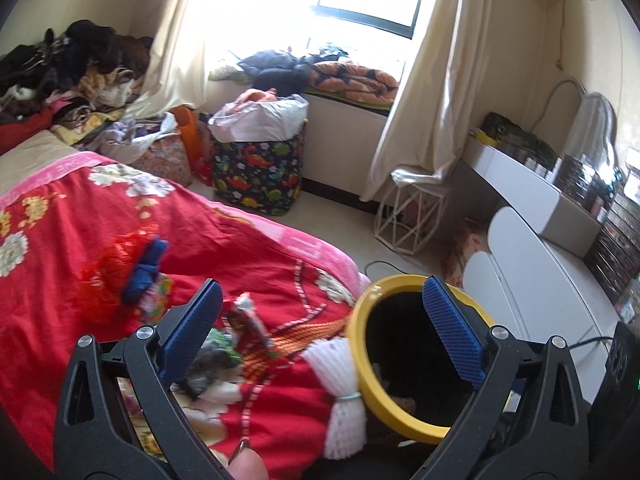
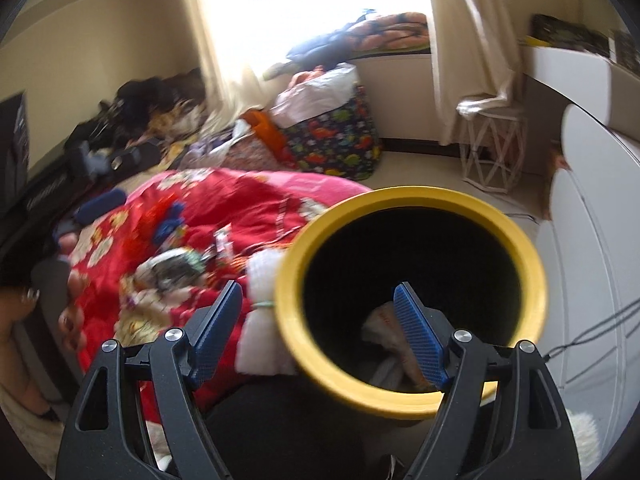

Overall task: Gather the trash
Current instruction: 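Grasp second white foam net with right tool while left tool grasps red plastic bag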

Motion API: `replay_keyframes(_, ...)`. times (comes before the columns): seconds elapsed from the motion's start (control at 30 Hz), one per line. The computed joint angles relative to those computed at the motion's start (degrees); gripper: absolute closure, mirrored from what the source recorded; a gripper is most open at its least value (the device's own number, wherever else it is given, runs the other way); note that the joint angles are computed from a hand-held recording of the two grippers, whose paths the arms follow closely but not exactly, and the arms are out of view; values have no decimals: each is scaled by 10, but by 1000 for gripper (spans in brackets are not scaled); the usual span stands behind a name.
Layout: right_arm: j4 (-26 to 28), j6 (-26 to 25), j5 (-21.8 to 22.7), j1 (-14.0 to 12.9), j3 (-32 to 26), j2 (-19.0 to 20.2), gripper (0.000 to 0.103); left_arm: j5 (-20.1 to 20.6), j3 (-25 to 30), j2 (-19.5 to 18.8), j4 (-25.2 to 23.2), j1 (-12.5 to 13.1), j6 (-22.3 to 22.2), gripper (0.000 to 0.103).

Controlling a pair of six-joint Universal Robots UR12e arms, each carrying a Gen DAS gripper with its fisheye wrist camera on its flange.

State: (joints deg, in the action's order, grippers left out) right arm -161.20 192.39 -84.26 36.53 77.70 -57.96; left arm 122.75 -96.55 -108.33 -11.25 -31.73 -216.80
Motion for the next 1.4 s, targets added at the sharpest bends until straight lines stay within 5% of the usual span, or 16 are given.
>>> replay_keyframes(0.37, 72, -11, 38, 23, -39, 19, 35, 34, -51, 37, 12, 15, -44, 11)
replay_keyframes(0.73, 208, 14, 5, 44, -107, 57, 54, 57, -103, 73, 6, 36, -85, 11)
replay_keyframes(0.9, 251, 19, -31, 53, -136, 74, 59, 50, -120, 85, -13, 55, -98, 11)
replay_keyframes(1.17, 304, 41, -64, 56, -169, 98, 81, 24, -134, 89, -48, 85, -110, 11)
replay_keyframes(1.4, 313, 38, -51, 53, -183, 109, 94, -26, -152, 95, -77, 117, -161, 11)
